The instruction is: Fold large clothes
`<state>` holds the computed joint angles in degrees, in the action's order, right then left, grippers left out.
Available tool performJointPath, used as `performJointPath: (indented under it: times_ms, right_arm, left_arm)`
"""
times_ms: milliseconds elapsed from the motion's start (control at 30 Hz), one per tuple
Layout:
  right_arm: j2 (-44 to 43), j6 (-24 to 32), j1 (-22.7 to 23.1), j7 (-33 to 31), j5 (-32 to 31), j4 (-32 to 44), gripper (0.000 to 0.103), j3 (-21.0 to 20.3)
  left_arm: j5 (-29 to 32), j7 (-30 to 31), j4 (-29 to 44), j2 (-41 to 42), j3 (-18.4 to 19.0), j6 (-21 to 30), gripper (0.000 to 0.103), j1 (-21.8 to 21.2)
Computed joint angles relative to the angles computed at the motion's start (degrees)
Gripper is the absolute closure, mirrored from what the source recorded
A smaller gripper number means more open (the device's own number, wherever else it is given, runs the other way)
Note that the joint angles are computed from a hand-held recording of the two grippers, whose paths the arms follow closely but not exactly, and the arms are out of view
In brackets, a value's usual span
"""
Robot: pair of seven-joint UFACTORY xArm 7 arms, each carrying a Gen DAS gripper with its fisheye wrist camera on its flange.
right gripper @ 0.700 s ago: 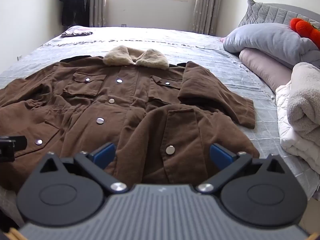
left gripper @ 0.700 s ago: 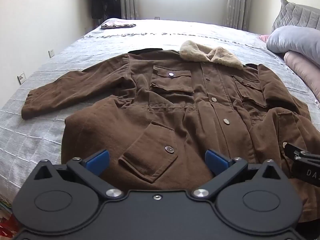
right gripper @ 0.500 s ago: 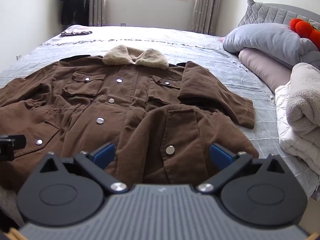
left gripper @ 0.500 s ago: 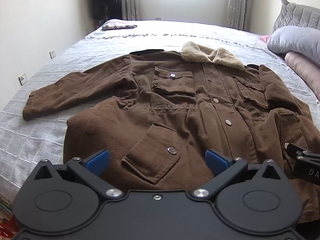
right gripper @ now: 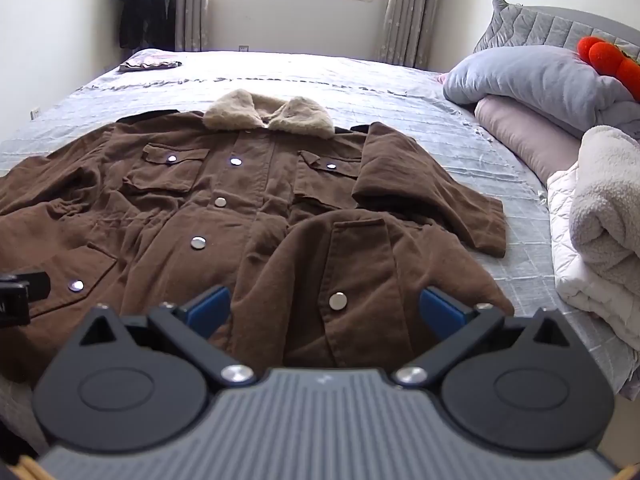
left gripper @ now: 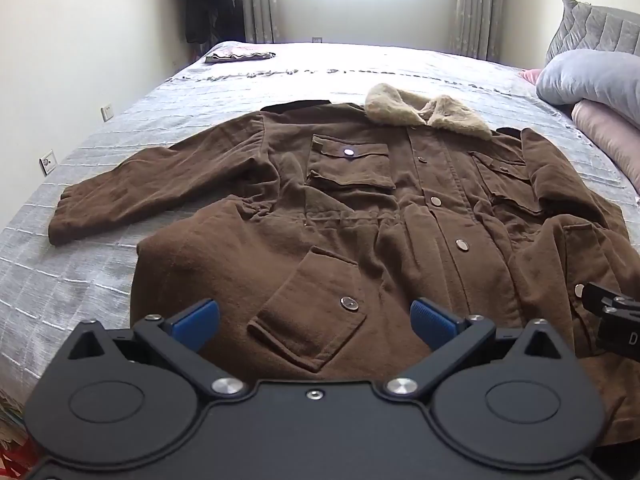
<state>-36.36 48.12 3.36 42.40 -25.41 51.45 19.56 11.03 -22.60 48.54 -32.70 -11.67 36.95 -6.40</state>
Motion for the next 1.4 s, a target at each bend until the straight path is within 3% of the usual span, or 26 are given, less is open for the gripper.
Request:
performJointPath:
  times_ms: [1400]
  right_arm:
    - [-0.5, -0.5, 0.3, -0.4, 0.9, -0.4, 0.0, -0.2]
  left_arm:
    - [-0.4, 0.7, -0.5, -0.7, 0.3, -0.6, 0.0, -0.1]
